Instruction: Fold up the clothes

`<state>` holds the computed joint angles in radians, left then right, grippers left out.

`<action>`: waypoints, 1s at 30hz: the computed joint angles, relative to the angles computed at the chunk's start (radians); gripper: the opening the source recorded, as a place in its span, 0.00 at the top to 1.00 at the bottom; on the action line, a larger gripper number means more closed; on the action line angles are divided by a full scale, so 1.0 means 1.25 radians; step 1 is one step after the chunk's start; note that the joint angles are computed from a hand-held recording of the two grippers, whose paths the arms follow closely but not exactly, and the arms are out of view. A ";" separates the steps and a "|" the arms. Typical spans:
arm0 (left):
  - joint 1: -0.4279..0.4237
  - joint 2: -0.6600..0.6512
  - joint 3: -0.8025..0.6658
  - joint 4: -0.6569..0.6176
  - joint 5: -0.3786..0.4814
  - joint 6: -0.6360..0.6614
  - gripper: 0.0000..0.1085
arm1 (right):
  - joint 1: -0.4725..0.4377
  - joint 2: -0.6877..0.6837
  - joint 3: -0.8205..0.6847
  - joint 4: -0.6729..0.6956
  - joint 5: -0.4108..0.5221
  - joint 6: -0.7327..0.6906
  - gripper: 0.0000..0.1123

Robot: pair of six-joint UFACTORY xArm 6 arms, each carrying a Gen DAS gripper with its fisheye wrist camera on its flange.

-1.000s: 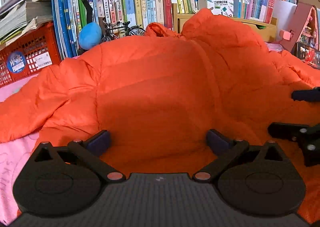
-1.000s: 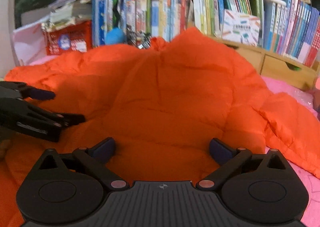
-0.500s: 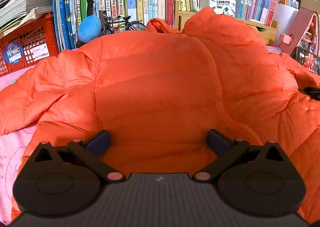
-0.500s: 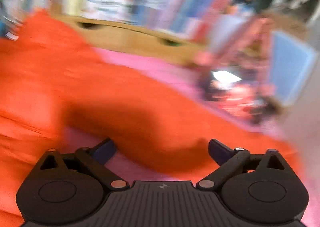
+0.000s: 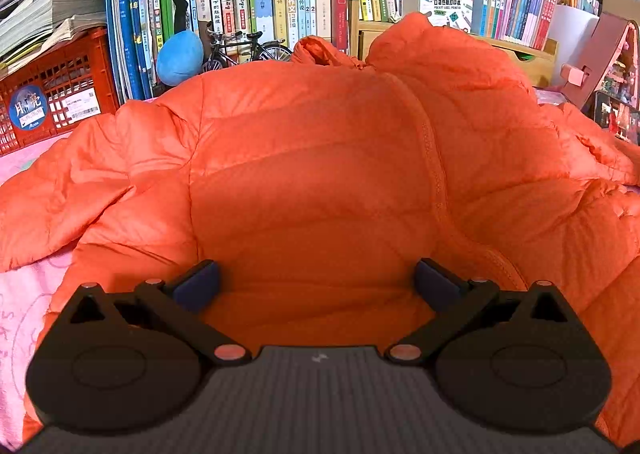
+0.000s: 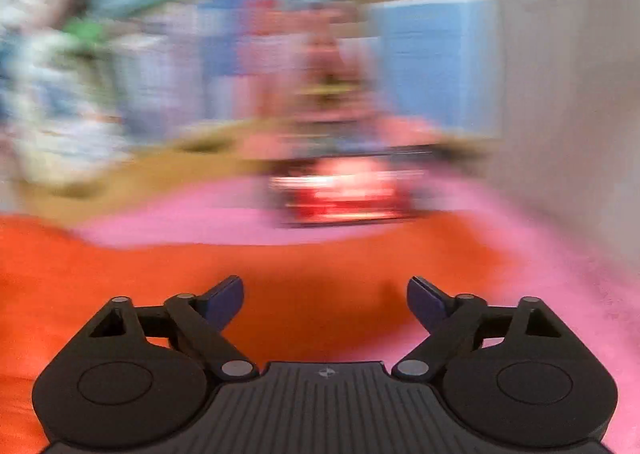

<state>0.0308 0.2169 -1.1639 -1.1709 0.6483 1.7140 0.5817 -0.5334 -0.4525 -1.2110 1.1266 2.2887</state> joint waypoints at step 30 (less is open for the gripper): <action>0.016 0.015 -0.020 0.006 0.023 -0.021 0.05 | -0.159 0.797 -0.942 -0.047 -0.284 -0.647 0.10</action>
<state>0.0509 0.2360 -1.1895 -1.1633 0.6769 1.6875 0.3829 0.4634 -1.6300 -1.2702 0.7710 1.4802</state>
